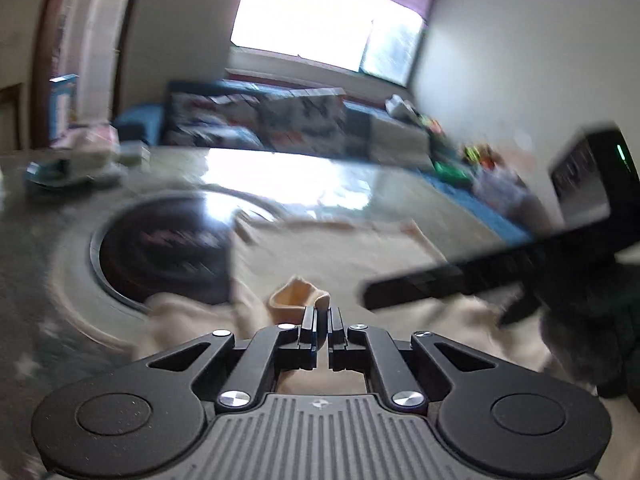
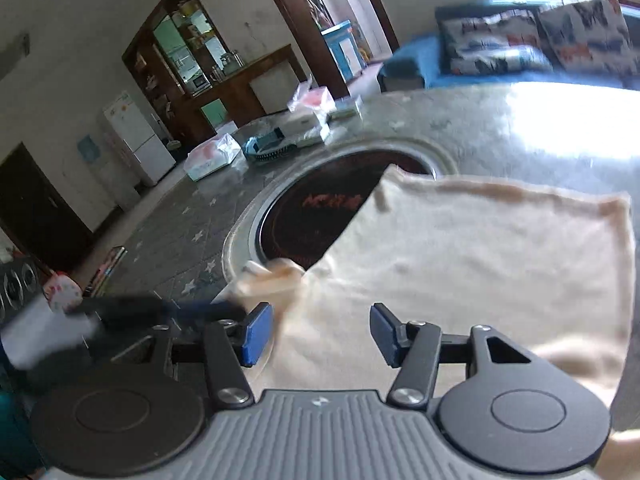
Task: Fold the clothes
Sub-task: 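Fold the held sleeve across the sweatshirt body and open the left gripper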
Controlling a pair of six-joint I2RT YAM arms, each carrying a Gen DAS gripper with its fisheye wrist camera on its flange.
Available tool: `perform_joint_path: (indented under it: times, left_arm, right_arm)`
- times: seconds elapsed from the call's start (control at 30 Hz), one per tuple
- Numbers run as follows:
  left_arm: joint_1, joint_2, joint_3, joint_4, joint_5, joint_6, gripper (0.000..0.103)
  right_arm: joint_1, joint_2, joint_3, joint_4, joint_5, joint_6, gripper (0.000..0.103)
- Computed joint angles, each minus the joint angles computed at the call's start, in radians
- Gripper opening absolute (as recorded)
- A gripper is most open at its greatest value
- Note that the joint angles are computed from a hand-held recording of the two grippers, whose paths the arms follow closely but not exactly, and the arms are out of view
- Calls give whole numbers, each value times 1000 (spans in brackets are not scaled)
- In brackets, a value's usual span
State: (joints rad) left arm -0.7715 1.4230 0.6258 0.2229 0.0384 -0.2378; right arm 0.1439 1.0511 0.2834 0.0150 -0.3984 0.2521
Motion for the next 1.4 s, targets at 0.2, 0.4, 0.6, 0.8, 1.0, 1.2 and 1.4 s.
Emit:
perform_joint_path:
  times: [0.2, 0.4, 0.6, 0.8, 1.0, 1.2, 1.4]
  left_arm:
    - [-48, 53, 5, -11, 12, 27, 5]
    - [-78, 55, -18, -4, -1, 68, 5]
    - [-66, 68, -17, -4, 19, 78, 7]
    - [-42, -35, -89, -9, -9, 108, 17]
    - [10, -158, -179, -27, -39, 143, 29]
    - [42, -142, -193, -40, 2, 139, 29]
    - [22, -147, -182, -79, -45, 136, 34]
  right_arm:
    - [-22, 165, -8, 90, -78, 34, 56]
    - [3, 306, -3, 203, -88, 96, 56]
    - [57, 305, -1, 222, -5, 133, 36]
    - [75, 300, 6, 199, 67, 130, 8]
    - [144, 165, 6, 151, 192, 61, 7]
    - [242, -8, 68, 47, 341, -39, 7]
    - [330, -146, 144, -73, 478, -120, 7]
